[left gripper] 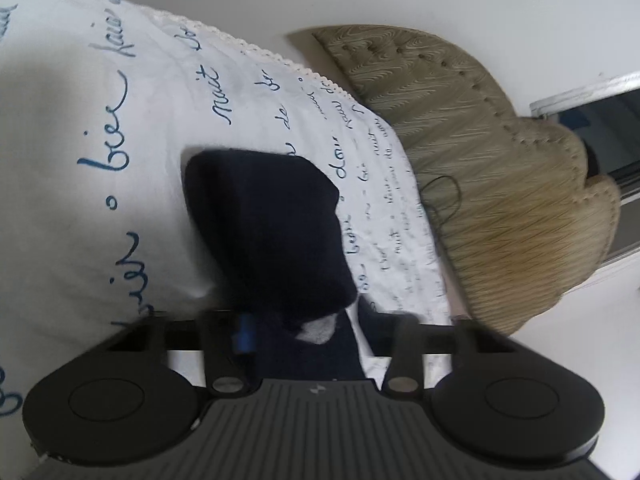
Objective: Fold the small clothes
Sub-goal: 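Fold the held sleeve across the sweater body with the left tool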
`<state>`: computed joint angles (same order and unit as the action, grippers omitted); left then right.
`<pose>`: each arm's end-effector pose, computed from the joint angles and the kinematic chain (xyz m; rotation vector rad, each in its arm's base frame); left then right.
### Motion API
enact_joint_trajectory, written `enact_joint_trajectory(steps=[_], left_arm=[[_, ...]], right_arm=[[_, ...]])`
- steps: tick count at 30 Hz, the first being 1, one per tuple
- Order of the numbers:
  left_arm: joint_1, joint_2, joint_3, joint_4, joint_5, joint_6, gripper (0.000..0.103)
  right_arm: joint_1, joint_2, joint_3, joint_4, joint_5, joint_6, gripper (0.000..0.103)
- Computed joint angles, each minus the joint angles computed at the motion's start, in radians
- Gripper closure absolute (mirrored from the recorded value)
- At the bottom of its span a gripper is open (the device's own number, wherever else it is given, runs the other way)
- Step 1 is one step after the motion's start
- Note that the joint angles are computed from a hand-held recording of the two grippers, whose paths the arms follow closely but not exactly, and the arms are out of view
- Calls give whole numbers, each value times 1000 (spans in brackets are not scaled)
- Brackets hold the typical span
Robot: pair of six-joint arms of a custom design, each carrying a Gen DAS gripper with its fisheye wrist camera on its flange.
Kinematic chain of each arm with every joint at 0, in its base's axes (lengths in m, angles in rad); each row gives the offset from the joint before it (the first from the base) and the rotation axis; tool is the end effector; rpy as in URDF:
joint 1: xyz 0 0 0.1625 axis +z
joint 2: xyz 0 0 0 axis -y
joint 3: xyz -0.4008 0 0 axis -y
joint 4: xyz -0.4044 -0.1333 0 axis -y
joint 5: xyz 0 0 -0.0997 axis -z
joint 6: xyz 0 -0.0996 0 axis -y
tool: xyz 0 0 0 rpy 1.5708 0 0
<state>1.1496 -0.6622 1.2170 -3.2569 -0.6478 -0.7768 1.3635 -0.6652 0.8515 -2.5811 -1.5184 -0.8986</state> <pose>-0.1152 -0.7775 0.2606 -1.1294 2.1504 -1.8640 -0.0401 -0.8637 0.3406 0.9001 -2.4124 0.9929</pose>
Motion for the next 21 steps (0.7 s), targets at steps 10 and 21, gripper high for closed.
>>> enact_joint_trajectory(steps=[10,21], left_arm=[[-55,15,7,-76,35,117,94],[-97,62,-54,-33,13,266,83]], right_arm=[[0,0,0,-1,-1,-2,26],[-1,-1,-1,1,4,4,26]])
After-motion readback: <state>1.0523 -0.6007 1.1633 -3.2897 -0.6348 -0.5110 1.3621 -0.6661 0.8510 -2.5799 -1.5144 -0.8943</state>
